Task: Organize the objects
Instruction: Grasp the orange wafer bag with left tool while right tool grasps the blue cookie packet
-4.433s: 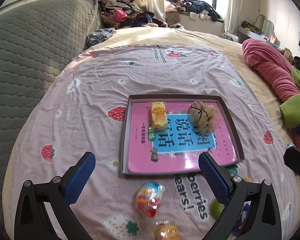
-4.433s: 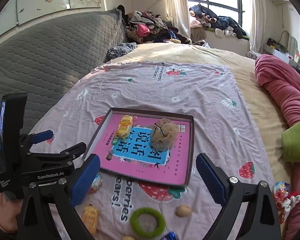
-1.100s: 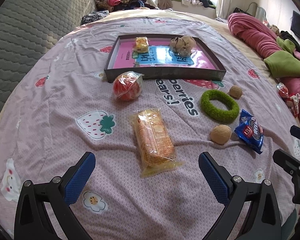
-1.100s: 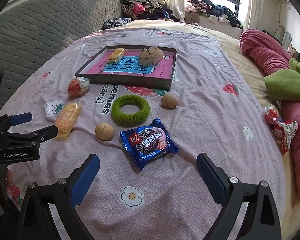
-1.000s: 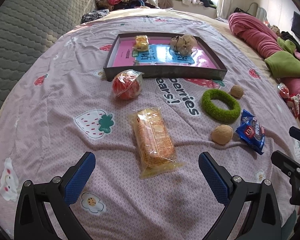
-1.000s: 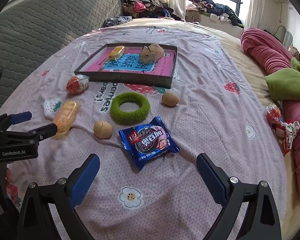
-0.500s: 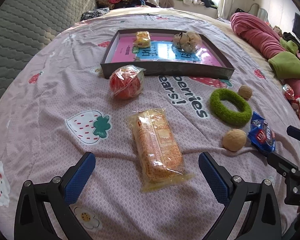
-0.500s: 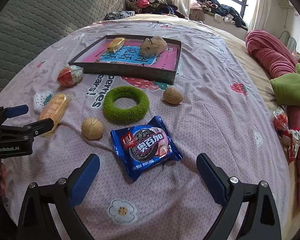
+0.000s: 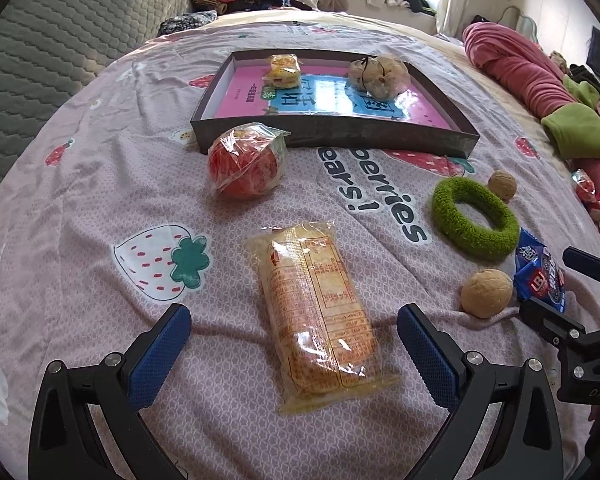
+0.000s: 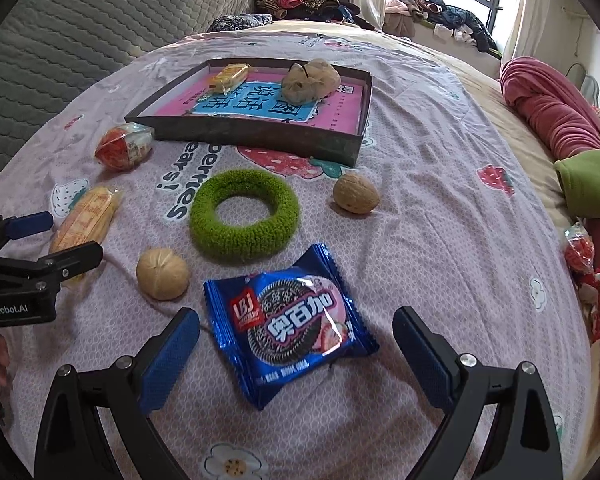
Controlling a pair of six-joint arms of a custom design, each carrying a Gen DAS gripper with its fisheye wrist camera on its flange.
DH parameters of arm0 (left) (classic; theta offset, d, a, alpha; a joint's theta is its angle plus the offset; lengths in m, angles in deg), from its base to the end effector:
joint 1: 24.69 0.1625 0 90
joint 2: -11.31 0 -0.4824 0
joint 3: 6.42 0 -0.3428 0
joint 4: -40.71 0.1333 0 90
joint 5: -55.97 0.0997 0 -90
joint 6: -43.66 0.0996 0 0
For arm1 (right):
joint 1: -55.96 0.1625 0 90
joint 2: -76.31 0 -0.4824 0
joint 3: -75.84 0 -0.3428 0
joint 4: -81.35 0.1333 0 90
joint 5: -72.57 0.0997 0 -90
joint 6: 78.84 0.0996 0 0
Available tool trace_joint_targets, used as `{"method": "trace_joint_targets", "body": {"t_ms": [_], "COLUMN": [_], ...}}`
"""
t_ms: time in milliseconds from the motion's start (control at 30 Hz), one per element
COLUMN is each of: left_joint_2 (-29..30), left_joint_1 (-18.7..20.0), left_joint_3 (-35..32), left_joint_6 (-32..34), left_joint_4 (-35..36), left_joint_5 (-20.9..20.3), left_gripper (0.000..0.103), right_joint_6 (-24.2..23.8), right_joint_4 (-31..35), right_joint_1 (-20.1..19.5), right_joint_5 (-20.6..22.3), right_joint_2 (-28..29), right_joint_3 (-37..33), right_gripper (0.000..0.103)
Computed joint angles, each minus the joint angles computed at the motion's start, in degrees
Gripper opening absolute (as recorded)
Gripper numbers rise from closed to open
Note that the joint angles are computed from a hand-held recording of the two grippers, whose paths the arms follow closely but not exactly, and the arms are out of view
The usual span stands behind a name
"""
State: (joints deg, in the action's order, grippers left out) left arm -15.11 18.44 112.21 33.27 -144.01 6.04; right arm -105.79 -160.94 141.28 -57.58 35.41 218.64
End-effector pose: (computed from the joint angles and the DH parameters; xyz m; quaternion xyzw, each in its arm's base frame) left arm -0.2458 -0.5008 -0.0372 0.2869 0.8944 -0.1822 0.2908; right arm 0.0349 -0.4204 0.1712 0.0208 -0.8621 0.3001 0.4078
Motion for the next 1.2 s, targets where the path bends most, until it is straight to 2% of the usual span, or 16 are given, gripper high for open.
{"method": "trace_joint_targets", "body": {"t_ms": [267, 467, 533, 567, 600, 700, 900, 1200], "left_joint_2": [0.46, 0.79, 0.77, 0.74, 0.59, 0.41, 0.85, 0.73], "left_joint_1": [0.48, 0.21, 0.07, 0.01, 0.16, 0.54, 0.15, -0.29], "left_joint_3": [-0.78, -0.60, -0.47, -0.48, -0.65, -1.23, -0.58, 0.06], "left_joint_6": [0.07, 0.32, 0.43, 0.31, -0.20, -1.17, -0.52, -0.11], "left_joint_4": [-0.26, -1.03, -1.19, -0.98, -0.30, 1.52, -0.58, -1.50], "left_joint_5": [-0.02, 0.18, -0.08, -0.09, -0.60, -1.80, -1.30, -0.88], "left_gripper": [0.102, 0.097, 0.084, 0.064, 0.057, 0.052, 0.045, 0.044], "right_joint_6": [1.10, 2.29, 2.20, 2.13, 2.25, 2.16, 2.29, 3.10], "right_joint_4": [1.98, 3.42, 3.08, 3.00, 3.09, 3.23, 2.13, 1.70], "right_joint_1": [-1.76, -3.02, -2.98, -3.02, -3.06, -2.97, -2.92, -3.21], "right_joint_5": [2.45, 5.08, 5.03, 5.29, 5.57, 5.46, 5.72, 7.18], "right_joint_2": [-0.55, -1.12, -0.97, -0.94, -0.98, -0.99, -0.72, -1.39], "right_joint_3": [-0.73, -0.52, -0.57, -0.55, -0.52, -0.55, -0.19, 0.82], "right_gripper": [0.097, 0.085, 0.085, 0.082, 0.079, 0.077, 0.072, 0.067]}}
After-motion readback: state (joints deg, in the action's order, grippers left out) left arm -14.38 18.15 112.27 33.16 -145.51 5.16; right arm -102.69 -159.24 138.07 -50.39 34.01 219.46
